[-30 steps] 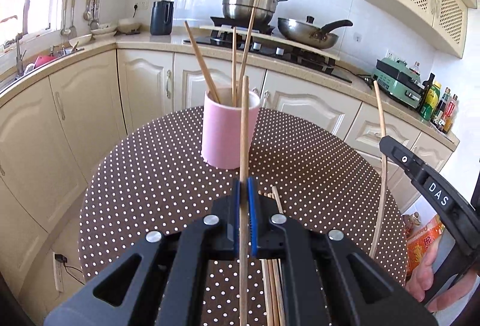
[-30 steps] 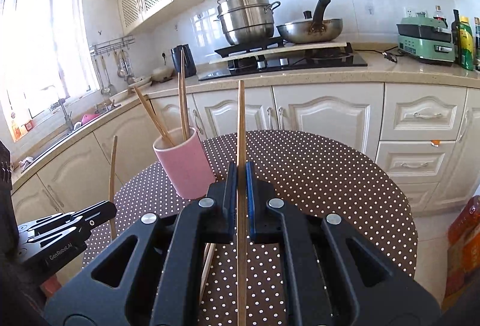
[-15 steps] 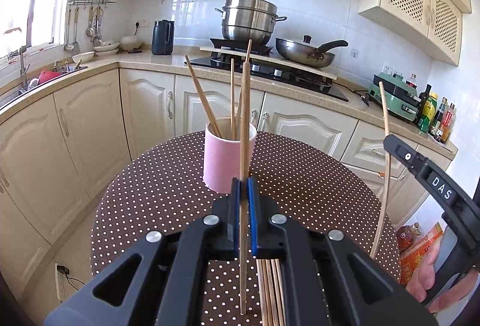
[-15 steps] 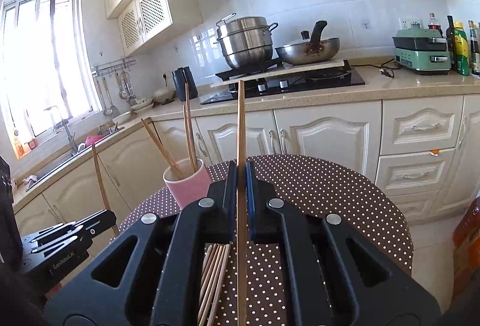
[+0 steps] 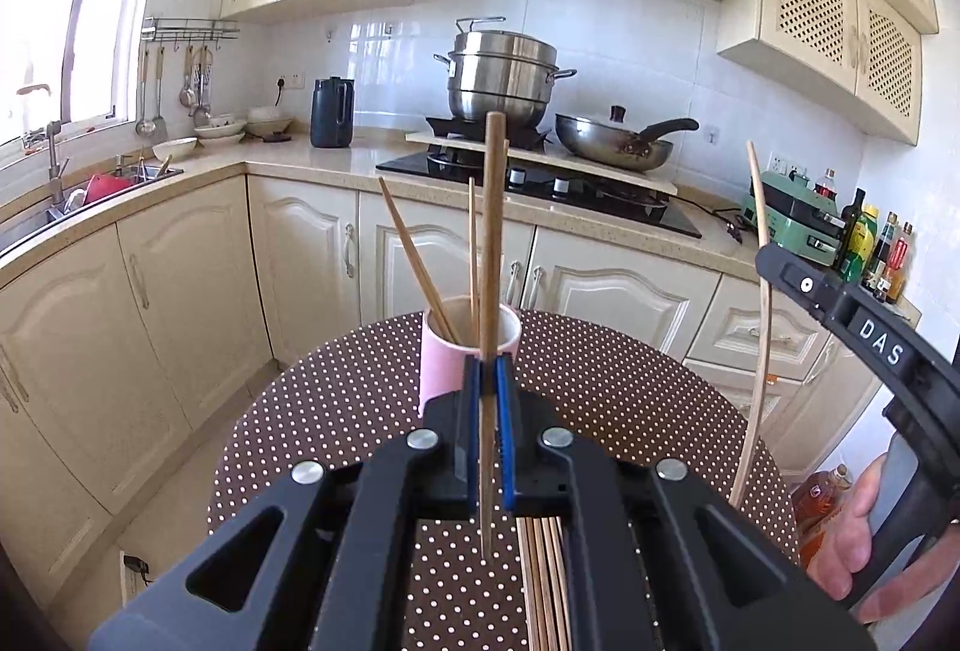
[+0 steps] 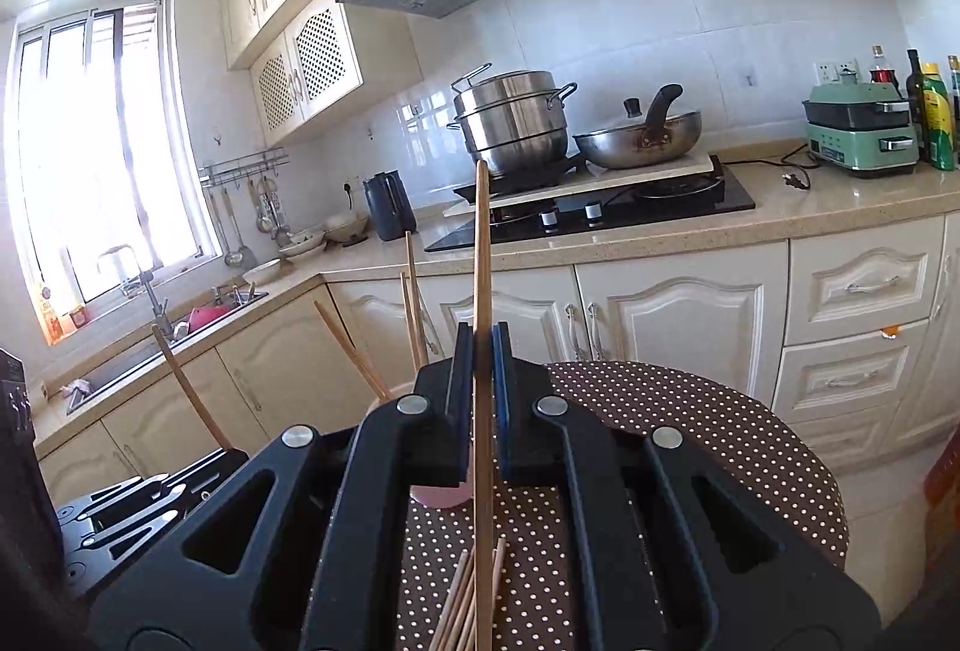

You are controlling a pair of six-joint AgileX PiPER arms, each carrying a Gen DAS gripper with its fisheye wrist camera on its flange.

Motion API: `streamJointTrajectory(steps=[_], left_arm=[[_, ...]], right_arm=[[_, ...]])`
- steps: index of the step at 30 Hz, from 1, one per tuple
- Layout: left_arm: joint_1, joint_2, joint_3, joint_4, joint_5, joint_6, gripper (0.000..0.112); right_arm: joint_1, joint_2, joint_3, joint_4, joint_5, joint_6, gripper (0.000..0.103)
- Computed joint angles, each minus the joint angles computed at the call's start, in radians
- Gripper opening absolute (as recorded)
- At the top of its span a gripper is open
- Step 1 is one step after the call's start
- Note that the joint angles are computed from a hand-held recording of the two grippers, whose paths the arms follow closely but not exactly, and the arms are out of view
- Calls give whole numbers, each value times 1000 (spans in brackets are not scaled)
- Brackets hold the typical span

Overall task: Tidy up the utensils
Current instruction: 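Lower both chopsticks into the pink cup and open both grippers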

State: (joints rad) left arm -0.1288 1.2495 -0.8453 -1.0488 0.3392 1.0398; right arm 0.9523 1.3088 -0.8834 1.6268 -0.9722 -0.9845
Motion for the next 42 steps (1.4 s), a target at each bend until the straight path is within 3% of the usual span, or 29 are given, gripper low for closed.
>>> streamJointTrajectory(steps=[13, 19, 27, 32, 38, 42], left_arm=[[20, 45, -166, 60, 7, -84, 6], [23, 109, -273, 139, 16, -175, 6], [32, 184, -395, 131, 21, -196, 6], [30, 230, -449, 59, 19, -138, 6], [17, 316, -526, 108, 28, -192, 6], [18, 352, -527, 25, -5, -103, 6]], right_arm=[[-120, 99, -146, -79, 134, 5, 7], [-173, 150, -197, -147, 156, 57, 7], [-243, 231, -276, -234, 205, 119, 7], [-273, 299, -329, -286, 176, 191, 7], [-315, 374, -366, -324, 142, 318, 7], [-341, 427, -395, -336, 145, 375, 7]])
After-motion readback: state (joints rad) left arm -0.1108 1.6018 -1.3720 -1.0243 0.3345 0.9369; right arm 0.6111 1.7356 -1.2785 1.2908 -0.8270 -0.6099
